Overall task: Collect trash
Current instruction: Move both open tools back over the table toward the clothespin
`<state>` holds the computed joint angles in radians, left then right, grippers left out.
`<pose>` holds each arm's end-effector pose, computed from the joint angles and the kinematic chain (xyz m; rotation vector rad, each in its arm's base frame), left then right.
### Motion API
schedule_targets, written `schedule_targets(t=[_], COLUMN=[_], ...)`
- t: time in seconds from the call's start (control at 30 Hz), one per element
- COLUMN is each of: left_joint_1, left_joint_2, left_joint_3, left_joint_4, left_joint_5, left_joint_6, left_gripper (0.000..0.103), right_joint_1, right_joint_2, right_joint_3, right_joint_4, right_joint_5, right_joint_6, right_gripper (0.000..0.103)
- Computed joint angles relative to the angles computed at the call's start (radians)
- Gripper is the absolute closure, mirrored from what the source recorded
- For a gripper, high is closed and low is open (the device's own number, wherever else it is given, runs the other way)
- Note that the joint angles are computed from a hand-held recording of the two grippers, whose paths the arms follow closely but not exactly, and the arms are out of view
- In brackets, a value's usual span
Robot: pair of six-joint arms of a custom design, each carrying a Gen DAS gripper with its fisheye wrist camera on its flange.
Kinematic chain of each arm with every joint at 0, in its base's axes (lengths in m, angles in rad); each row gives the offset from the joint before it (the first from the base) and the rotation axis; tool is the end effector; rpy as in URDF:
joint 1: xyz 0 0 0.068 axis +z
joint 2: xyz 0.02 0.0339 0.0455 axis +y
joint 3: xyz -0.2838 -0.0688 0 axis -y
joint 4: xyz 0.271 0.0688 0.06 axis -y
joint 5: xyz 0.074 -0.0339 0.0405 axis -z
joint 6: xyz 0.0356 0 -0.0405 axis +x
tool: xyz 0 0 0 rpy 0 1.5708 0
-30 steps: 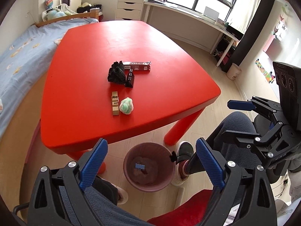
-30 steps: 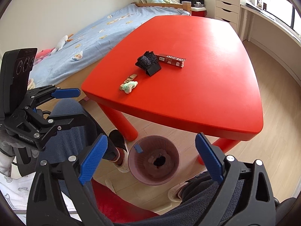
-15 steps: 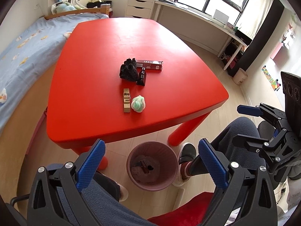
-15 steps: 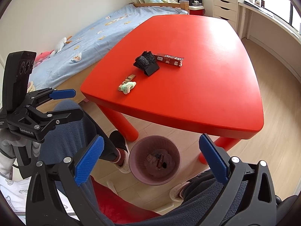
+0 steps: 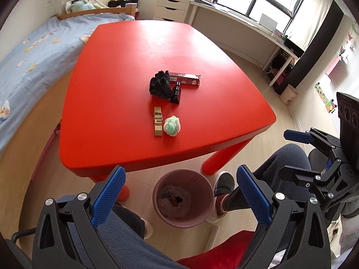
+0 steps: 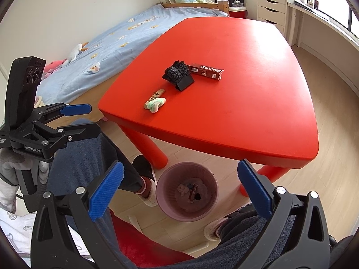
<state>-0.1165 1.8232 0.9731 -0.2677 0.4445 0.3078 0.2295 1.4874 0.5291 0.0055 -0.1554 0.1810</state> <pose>0.3570 -0.0572 0.1289 0.6807 2.5164 -0.5283 0.2563 0.0655 0.1201 -0.1249 2.5420 0.3595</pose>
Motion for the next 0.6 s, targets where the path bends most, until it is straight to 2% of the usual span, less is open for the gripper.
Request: schedule_targets(t=[0.33,0.6], left_joint_1=[0.001,-0.011], left_joint_2=[0.063,0.168], left_joint_3=[0.104,0.254], left_joint_4=[-0.024,-0.094], left_joint_5=[-0.023,-0.053], left_joint_6=[-0.021,-0.027], left_gripper=[0.008,0.008], right_joint_1=[-0.012,-0.018], right_joint_2=[0.058,0.136], right_joint_3=[0.078,0.166], right_joint_4=[-0.008,-0.017], right_joint_5=[0.001,-0.005], right_joint_6=[-0.044,-0.101], right_gripper=[0.004,0.004])
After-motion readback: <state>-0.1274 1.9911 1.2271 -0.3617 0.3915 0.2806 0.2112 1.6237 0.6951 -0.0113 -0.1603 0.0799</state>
